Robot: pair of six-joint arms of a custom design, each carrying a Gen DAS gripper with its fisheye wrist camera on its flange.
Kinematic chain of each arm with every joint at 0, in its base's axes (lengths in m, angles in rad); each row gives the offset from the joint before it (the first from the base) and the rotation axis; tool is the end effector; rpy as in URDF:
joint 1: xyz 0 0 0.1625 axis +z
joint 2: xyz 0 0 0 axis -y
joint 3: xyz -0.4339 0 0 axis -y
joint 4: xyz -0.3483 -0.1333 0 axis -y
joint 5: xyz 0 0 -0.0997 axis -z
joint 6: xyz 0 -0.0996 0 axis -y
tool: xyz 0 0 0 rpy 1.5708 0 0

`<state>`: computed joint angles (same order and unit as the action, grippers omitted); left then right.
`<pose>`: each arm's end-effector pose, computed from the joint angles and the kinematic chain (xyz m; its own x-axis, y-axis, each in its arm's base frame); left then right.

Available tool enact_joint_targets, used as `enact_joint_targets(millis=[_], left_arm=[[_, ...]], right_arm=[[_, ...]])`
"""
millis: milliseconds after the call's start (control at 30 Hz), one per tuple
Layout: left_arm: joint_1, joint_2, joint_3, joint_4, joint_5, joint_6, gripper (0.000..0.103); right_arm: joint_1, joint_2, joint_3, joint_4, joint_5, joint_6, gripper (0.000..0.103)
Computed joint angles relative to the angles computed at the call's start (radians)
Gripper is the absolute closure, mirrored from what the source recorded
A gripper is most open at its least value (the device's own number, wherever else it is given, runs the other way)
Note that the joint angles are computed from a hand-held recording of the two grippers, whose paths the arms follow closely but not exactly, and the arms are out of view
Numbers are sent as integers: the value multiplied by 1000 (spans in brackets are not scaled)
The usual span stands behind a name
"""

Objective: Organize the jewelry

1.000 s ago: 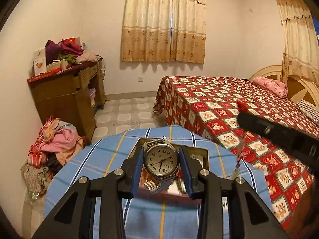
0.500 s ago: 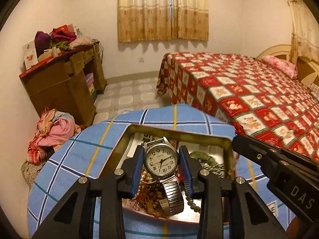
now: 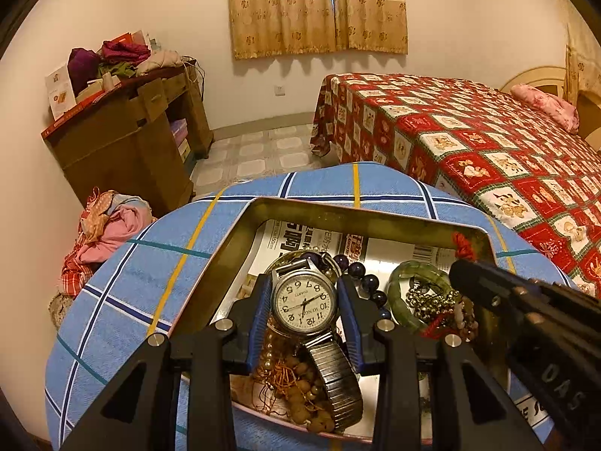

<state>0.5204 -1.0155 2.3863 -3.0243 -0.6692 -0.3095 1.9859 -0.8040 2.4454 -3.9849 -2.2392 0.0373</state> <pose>-0.2440 -0.3835 0.1365 -0.6107 0.3310 -0.7193 0.7125 0.6261 -0.3168 0.2278 -0.3394 0.1412 -0.9028 0.1038 0.4174 -0.2553 0.6518 -0.7141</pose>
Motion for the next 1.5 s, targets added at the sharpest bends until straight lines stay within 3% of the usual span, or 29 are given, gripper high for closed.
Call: enact_joint_targets(millis=[433,633,700,767,800,900,967,1167,1500], left_arm=[[16,67,-8,-121,22,71,66],[27,76,-22,-126,18,75,66],[28,61,-31,-96,7,63,62],[19,45,-40,-53,28,36,42],[14,43,-40,-45,46,24,39],[6,21,-39,-18,65,-6,37],[7,2,-42,28,58,-39,36],[-4,-17,-34,84,79,-75,36],[12,-8,-26,105,85,-107,36]], right_arm=[[-12,58,-6,-101,-16,-68,93],[-37,66,13,-165,61,-94,90],[-48,61,25,-183,96,-82,84],[-48,62,28,-204,95,-81,82],[-48,63,30,-219,97,-81,79],[-49,68,36,-259,95,-73,61],[-50,73,43,-293,107,-79,57],[-15,102,19,-334,46,-126,51],[26,146,-19,-378,-75,-218,51]])
